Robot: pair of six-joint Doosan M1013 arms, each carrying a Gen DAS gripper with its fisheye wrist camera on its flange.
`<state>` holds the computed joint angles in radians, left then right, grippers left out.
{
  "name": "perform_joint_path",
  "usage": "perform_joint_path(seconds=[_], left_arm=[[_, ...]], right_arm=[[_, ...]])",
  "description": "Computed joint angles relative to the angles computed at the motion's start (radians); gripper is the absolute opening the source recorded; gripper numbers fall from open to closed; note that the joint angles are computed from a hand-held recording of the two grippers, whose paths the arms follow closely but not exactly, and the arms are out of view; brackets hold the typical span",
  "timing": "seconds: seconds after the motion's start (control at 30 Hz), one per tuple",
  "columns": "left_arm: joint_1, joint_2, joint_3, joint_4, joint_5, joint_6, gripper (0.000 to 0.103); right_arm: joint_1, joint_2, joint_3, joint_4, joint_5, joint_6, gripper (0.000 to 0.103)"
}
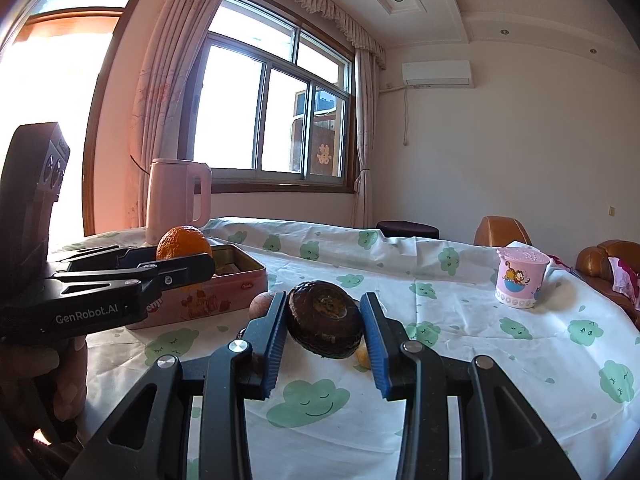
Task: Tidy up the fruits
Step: 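Lift the large orange with the left tool while the right tool carries the dark fruit toward the tin, then lower the orange into the tin and open the left tool while the right releases the dark fruit there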
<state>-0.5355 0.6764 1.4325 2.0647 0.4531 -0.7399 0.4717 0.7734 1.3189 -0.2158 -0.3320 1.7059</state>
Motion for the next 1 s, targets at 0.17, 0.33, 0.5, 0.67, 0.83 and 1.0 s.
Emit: perform_joint_path(seconds=[0.17,0.33,0.5,0.67,0.83,1.0], left_arm=[[0.000,-0.001,0.000,-0.013,0.001,0.007,0.048],[0.007,-0.006,-0.005,-0.081,-0.013,0.051,0.048],[0.017,-0.014,-0.002,-0.126,-0.019,0.087,0.048],[0.031,-0.023,0.003,-0.168,-0.025,0.116,0.048],[0.051,-0.031,0.003,-0.261,0.002,0.192,0.048],[0.084,-0.036,-0.010,-0.418,0.018,0.329,0.048]], right_arm=[[0.000,0.002,-0.014,-0.029,0.033,0.028,0.039],[0.004,0.001,-0.030,-0.031,0.070,0.014,0.039],[0.005,0.000,-0.059,-0.161,0.083,0.128,0.039],[0.011,0.014,-0.114,-0.358,0.112,0.310,0.039],[0.022,0.042,-0.194,-0.774,0.145,0.711,0.039],[0.033,0.079,-0.295,-1.323,0.137,1.254,0.039]])
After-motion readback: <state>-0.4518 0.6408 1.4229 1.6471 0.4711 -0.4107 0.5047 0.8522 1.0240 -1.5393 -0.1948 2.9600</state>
